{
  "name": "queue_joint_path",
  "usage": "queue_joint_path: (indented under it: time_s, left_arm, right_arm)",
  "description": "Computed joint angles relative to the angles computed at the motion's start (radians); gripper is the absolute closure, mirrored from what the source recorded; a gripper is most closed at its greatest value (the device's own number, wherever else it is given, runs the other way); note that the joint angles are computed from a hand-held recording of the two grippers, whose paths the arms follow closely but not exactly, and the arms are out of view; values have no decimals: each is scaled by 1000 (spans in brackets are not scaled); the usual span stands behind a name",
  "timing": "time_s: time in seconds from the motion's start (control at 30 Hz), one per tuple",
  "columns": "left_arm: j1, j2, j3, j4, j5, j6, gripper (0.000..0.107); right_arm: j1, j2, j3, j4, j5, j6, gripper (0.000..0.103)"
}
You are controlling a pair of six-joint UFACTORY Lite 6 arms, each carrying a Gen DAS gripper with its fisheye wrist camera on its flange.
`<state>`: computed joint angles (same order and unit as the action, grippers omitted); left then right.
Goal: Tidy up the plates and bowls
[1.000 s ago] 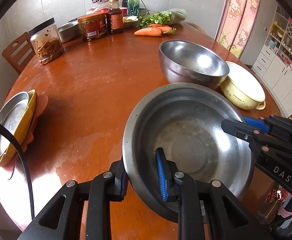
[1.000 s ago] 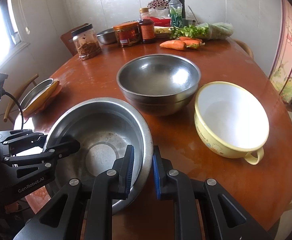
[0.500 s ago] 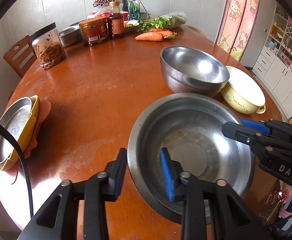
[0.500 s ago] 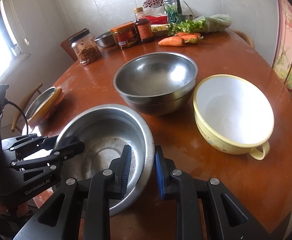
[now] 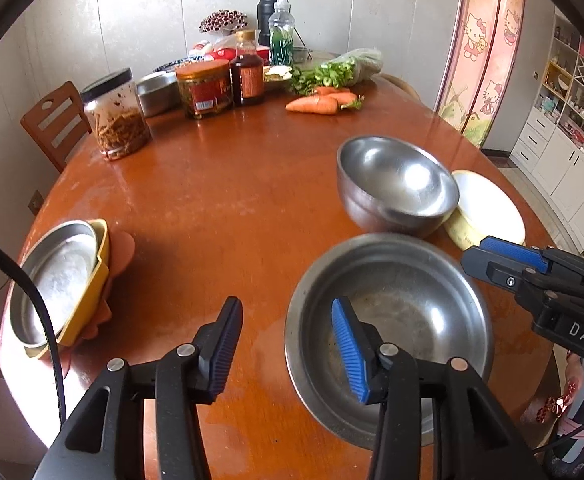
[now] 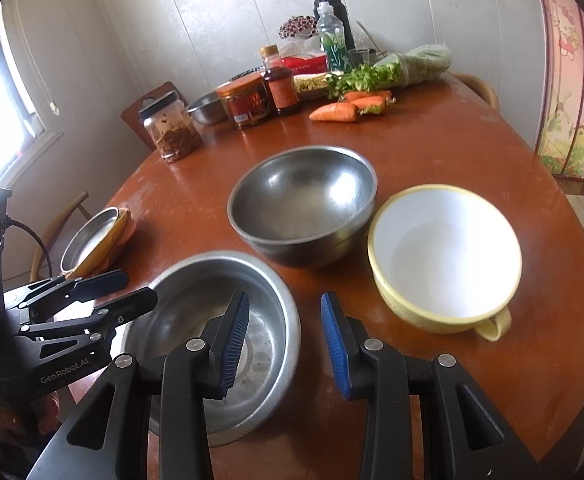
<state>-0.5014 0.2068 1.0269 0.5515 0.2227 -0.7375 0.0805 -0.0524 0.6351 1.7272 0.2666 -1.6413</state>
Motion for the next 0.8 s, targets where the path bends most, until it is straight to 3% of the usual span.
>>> queue_joint_path:
  time_s: [0.33, 0.8]
  left_arm:
    - [-11, 86, 203, -203, 100, 222, 57]
    - [-22, 372, 618, -371, 253, 408, 57]
  right_arm:
    - [-80, 21, 106, -173, 32, 132, 63]
    - [-144, 244, 404, -381, 33, 253, 63]
